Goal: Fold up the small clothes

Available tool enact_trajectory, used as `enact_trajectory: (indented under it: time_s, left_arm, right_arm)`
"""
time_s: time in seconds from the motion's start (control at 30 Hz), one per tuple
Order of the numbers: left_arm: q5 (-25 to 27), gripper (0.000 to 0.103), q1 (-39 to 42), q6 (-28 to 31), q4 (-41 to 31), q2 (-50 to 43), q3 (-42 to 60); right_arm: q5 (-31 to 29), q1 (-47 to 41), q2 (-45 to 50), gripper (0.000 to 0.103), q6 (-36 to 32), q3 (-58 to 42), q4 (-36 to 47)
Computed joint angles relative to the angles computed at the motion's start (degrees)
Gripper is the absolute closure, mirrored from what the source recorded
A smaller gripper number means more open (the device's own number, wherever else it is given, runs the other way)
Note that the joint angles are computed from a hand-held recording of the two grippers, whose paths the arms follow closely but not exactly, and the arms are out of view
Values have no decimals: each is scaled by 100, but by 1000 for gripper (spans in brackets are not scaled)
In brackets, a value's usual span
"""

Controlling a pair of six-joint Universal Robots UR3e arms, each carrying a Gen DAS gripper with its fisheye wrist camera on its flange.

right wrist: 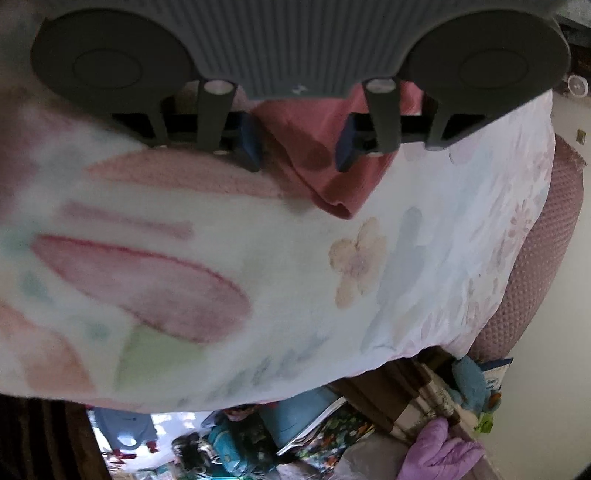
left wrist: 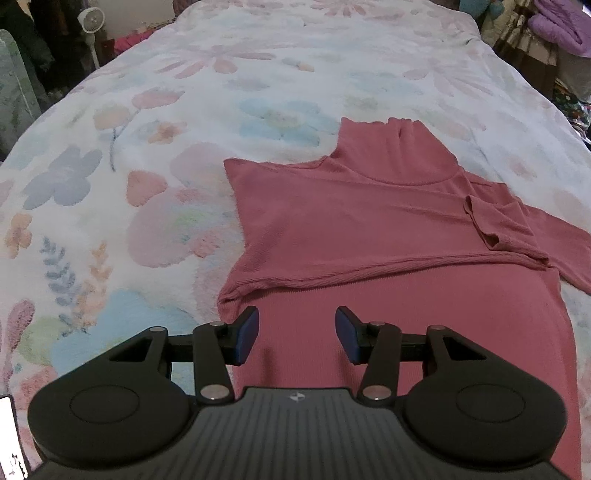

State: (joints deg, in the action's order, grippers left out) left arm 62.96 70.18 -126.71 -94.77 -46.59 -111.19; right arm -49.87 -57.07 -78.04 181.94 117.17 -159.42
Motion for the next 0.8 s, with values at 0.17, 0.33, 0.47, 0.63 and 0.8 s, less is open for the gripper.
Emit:
enact_trajectory:
  time_s: [0.17, 0.33, 0.47, 0.63, 0.8]
  left_arm:
    - [-152, 47, 82, 39, -64, -79, 168]
    - [-510, 47, 557, 502, -610, -150, 446]
    - [-799, 47, 999, 961, -1037, -284, 739]
    - [-1016, 47, 1484, 1351, -1363, -650, 1227]
    - [-1378, 47, 2273, 2132, -2239, -984, 1780]
  right_arm:
    - [240, 19, -51, 101, -311, -295, 127]
    - [900, 77, -1265, 101, -774, -661, 1444]
    - [1107, 738, -1825, 102, -706, -1697, 2464]
    - [667, 2557, -1549, 102, 268, -3701, 2784]
    - [-366, 4830, 93, 102, 1322, -6700, 2787]
